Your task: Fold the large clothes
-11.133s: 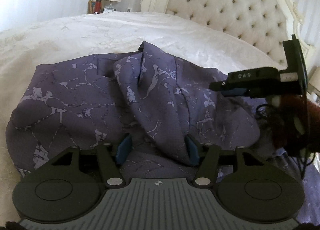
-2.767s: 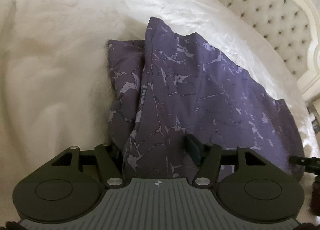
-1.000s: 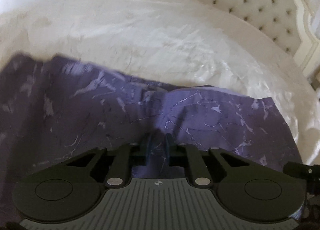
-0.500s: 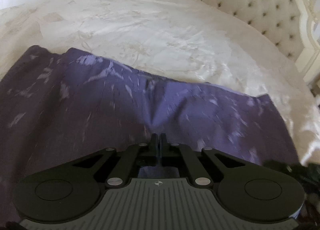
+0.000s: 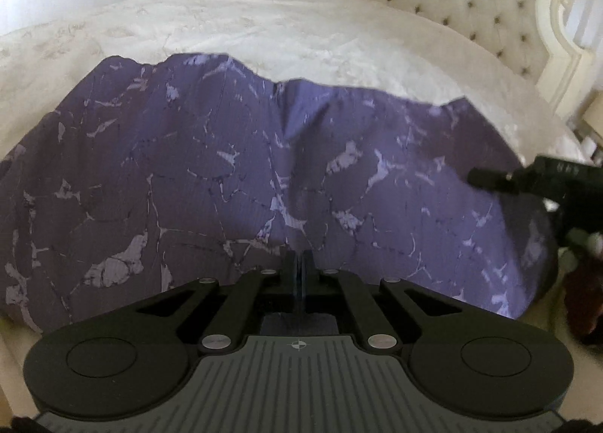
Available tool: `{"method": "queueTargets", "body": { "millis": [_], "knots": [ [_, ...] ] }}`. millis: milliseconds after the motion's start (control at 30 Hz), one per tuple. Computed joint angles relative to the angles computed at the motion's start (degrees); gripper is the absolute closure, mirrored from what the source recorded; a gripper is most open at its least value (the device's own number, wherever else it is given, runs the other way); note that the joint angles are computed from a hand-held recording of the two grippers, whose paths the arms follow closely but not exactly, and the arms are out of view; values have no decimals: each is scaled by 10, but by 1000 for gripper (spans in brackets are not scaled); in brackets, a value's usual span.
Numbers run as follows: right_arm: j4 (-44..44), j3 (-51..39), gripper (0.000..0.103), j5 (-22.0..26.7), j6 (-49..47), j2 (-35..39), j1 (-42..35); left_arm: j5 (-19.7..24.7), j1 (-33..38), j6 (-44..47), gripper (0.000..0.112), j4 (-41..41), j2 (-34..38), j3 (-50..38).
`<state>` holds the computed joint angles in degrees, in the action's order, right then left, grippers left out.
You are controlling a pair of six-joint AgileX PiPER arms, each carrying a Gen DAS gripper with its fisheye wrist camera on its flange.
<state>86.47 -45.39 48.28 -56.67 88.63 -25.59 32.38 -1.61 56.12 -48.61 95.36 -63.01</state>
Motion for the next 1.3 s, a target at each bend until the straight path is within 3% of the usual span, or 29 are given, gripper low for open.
{"method": "queueTargets", "body": {
  "millis": [267, 600, 833, 1033, 1133, 1233, 1300],
  "knots": [
    [-92, -39, 68, -15, 127, -45, 19, 2, 4, 36, 109, -32, 26, -8],
    [-271, -228, 71, -5, 399, -50, 141, 108, 67, 15, 109, -43, 46, -45],
    [-290, -371, 71, -23, 485, 47, 268, 200, 152, 9, 108, -39, 36, -60],
    [-349, -502, 71, -42, 553, 168, 372, 190, 209, 46, 95, -49, -13, -34],
    [-398, -561, 68, -44, 592, 221, 411, 193, 239, 54, 94, -54, -20, -28],
    [-423, -609, 59, -34, 616, 269, 433, 194, 257, 56, 94, -52, -32, -22],
    [-431, -627, 47, -29, 618, 287, 445, 196, 265, 50, 94, -53, -31, -23]
  ]
}}
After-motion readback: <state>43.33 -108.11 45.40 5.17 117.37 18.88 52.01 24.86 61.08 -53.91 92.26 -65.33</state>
